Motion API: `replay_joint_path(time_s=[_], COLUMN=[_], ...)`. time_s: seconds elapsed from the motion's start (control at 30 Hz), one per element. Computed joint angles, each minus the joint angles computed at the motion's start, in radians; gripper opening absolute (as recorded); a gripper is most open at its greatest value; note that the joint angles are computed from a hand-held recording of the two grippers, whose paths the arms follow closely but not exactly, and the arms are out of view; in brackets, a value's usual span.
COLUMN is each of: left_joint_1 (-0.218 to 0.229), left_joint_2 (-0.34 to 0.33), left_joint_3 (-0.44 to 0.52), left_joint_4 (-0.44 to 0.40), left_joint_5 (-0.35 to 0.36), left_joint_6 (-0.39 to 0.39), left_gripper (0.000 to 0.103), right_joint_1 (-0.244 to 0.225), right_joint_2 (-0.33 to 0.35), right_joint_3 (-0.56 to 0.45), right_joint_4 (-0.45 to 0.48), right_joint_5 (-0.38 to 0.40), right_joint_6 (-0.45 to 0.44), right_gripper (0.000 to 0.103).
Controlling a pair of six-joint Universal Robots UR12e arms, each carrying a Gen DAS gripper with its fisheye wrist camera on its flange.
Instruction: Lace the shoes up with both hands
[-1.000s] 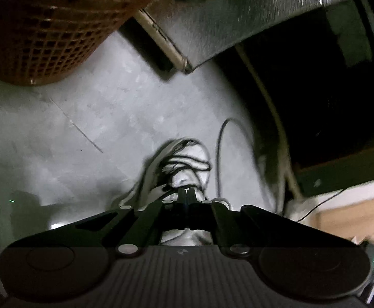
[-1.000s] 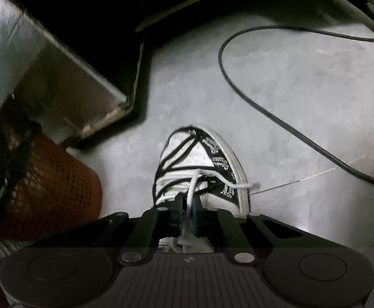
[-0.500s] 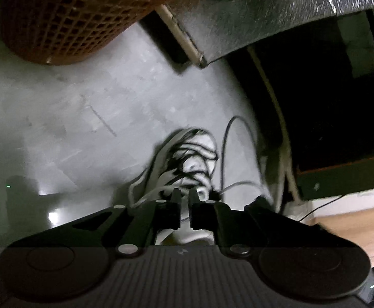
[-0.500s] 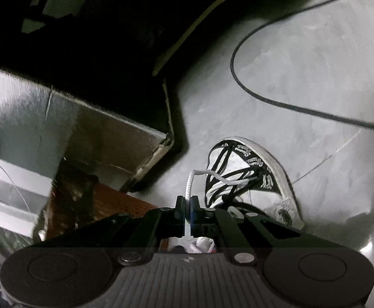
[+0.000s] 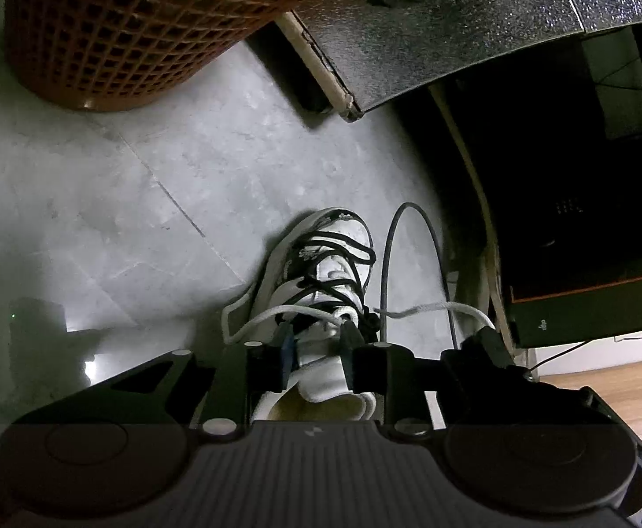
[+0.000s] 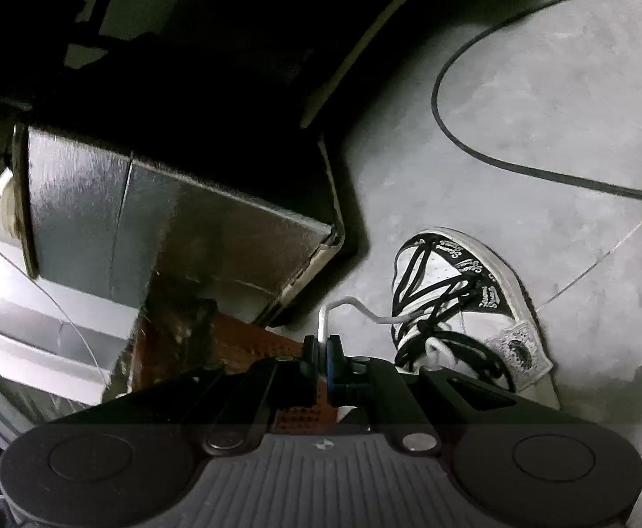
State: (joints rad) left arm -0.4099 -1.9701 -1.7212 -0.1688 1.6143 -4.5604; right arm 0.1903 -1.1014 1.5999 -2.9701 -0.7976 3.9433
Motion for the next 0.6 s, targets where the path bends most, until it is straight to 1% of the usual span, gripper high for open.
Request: replay_joint_path(time_s=[0.1, 0.2, 0.3, 0.4, 0.53, 0.6], left_joint_1=[0.0, 0.003, 0.003, 0.008, 0.014, 0.022], left_joint_2=[0.0, -0.002, -0.011, -0.016, -0.026, -0.032], left_joint_3=[-0.003, -0.008, -0.03, -0.038, -0.025, -0.012], left_joint_4=[0.005, 0.015, 0.101, 0.119, 0.101, 0.076], left_joint_5=[0.006, 0.007, 0.023, 0.016, 0.004, -0.021], left_joint_6=[-0.023, -0.065, -0.205, -0.291, -0.294, -0.273], left_gripper=[0.025, 0.034, 0.034, 0.035, 0.039, 0.039], right_joint_1=[-0.002, -0.003, -0.003, -0.004, -0.005, -0.006], right_joint_2=[0.002, -0.001, -0.006, -0.008, -0.008, -0.011], right_joint_3=[0.003, 0.009, 0.017, 0.024, 0.027, 0.03], right_joint_4=[-0.031, -0.034, -0.03, -0.047, -0.044, -0.04], right_joint_5=[0.008, 0.007, -0.004, -0.027, -0.042, -0.05], right_joint_6=[0.034, 0.045, 0.057, 0.084, 0.101, 0.105], right_gripper=[0.004, 0.004, 0.004, 0.004, 0.004, 0.004])
